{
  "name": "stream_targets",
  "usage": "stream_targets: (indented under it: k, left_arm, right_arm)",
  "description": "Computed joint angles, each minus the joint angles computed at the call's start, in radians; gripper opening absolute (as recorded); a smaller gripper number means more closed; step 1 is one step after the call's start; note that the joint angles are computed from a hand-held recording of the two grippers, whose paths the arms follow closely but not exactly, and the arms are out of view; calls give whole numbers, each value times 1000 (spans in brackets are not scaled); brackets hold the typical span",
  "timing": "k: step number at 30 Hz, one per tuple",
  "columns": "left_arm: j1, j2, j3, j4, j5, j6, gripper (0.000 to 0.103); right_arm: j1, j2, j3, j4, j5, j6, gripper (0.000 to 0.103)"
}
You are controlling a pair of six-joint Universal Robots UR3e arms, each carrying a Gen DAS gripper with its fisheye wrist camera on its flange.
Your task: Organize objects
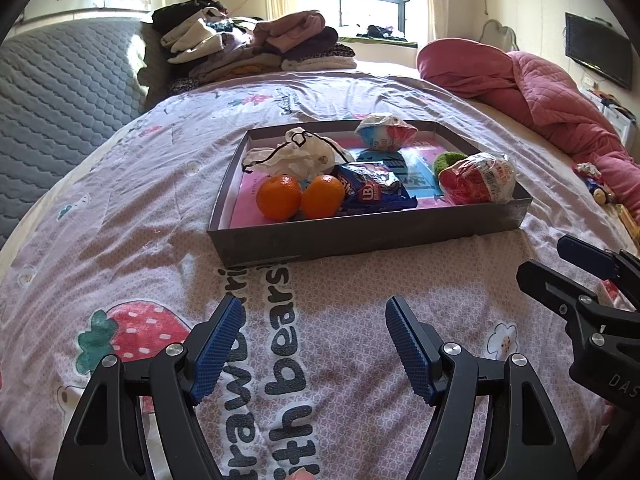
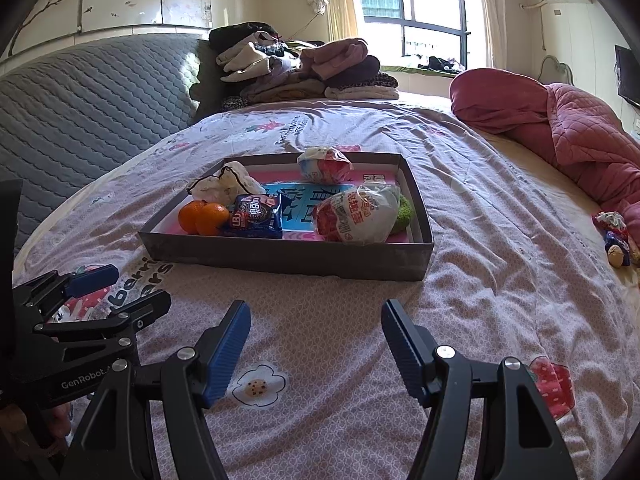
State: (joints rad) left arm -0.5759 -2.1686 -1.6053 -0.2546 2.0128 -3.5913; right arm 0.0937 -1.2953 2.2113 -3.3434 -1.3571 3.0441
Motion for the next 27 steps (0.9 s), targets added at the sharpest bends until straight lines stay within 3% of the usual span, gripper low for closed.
stream_targets:
  k: [27]
  left_arm:
    - [27,-47,18,14,-38,-9,75]
  right_arm:
    - [2,79,-43,-12,12,11,67]
